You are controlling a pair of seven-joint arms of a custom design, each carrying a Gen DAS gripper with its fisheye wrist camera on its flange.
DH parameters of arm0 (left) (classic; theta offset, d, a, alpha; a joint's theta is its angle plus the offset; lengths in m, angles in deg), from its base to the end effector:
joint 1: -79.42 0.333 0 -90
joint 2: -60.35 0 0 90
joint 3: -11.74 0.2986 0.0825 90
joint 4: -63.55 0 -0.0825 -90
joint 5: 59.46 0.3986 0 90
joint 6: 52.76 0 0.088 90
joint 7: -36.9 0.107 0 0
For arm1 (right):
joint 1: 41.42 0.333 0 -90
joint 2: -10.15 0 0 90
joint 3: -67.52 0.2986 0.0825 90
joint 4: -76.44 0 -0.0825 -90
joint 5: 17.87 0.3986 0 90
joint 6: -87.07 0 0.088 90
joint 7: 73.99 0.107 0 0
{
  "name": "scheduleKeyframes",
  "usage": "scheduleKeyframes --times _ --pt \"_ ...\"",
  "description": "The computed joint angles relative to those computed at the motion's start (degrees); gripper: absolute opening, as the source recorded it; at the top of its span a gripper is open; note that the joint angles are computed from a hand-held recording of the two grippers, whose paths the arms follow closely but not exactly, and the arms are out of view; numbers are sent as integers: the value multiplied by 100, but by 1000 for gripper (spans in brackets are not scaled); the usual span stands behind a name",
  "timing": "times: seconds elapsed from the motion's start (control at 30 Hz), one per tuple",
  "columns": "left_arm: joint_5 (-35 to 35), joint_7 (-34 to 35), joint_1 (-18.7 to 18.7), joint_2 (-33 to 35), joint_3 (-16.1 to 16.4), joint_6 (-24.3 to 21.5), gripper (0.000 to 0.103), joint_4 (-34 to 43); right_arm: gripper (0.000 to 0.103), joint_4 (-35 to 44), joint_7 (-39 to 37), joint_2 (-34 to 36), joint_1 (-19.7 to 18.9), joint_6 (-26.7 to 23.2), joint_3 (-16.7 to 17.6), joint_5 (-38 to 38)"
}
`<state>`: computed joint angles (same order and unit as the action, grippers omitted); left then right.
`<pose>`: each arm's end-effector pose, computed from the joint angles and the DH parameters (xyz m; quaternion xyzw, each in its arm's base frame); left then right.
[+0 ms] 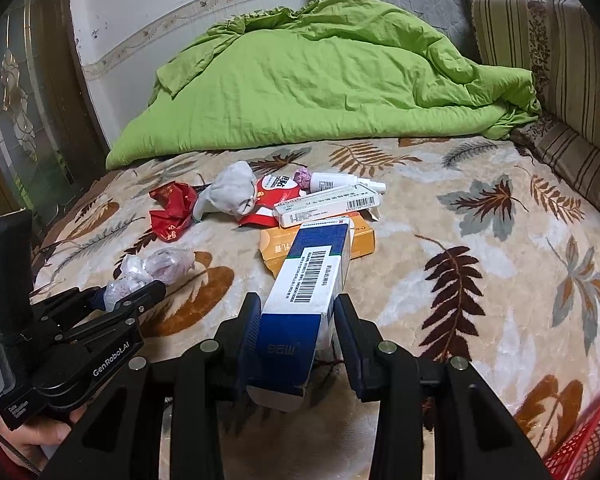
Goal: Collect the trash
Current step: 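Grasp the blue-and-white medicine box with the right gripper while the left holds the bags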
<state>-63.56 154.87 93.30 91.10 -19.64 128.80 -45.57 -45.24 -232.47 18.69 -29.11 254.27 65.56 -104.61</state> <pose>0.6637 -0.1600 0.3186 -0.4501 0.7971 -0.3404 0.2148 0.5597 0.1655 0.3441 -0.5177 0.7423 -0.2817 0.3187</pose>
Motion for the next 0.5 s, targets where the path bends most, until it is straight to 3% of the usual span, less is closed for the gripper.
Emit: scheduleKeyframes --times 0.5 --pt "272 -88 49 16 -25 172 29 -59 41 -275 36 -318 -5 -186 140 -26"
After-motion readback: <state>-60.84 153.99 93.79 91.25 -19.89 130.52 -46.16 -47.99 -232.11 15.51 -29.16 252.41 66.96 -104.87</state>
